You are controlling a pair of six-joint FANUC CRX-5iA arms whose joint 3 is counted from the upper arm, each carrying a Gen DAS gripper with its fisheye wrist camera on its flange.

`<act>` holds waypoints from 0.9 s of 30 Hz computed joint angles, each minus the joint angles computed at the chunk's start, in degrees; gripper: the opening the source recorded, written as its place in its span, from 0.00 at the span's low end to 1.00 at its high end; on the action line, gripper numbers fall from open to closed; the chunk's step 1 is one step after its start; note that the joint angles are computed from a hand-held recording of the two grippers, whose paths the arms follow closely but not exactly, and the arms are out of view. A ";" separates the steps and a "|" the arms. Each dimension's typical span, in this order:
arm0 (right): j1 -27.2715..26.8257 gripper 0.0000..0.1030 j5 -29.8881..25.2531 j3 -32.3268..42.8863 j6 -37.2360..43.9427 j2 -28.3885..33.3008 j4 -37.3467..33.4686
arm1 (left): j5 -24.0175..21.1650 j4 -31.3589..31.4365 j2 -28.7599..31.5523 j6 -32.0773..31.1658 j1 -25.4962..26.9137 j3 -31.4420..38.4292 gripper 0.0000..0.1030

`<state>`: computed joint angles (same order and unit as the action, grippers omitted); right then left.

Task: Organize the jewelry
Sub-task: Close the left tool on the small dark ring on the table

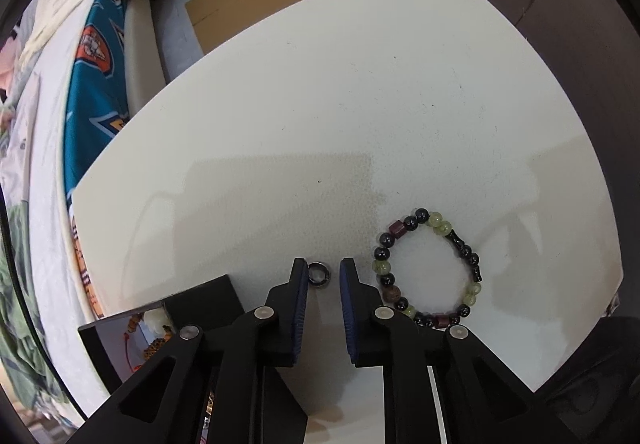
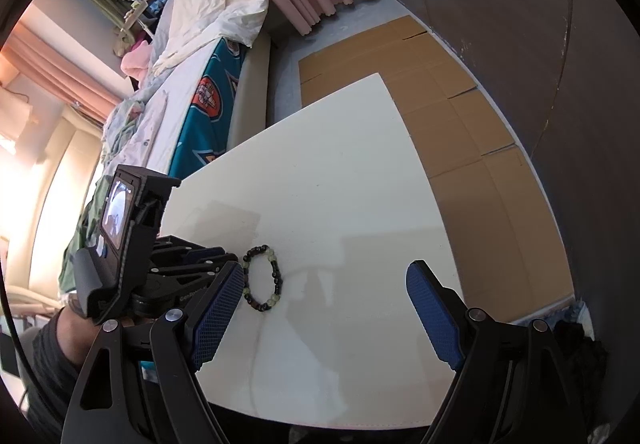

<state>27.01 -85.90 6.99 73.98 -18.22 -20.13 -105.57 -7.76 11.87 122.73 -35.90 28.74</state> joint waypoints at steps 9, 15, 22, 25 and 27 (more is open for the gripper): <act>0.33 0.81 -0.03 -0.15 -0.02 -0.09 0.19 | 0.83 1.29 -0.38 -0.62 0.87 -0.73 0.16; 0.84 0.81 -0.04 -0.27 -0.12 -0.14 0.63 | -0.66 0.87 0.23 -0.61 0.83 0.79 0.16; 1.51 0.81 -0.33 -0.10 -0.41 -0.11 1.09 | -1.76 1.40 1.09 -0.27 0.97 1.15 0.17; 1.61 0.81 -0.30 -0.20 -0.21 -0.29 1.19 | -2.06 1.35 1.66 -0.25 1.00 1.84 0.17; 1.74 0.81 -0.24 -0.25 -0.37 -0.29 1.26 | -1.87 1.77 1.63 -0.36 1.39 1.58 0.17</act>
<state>28.75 -86.15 6.74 73.61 -18.51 -18.87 -107.44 -5.98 13.50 122.37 -34.50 30.32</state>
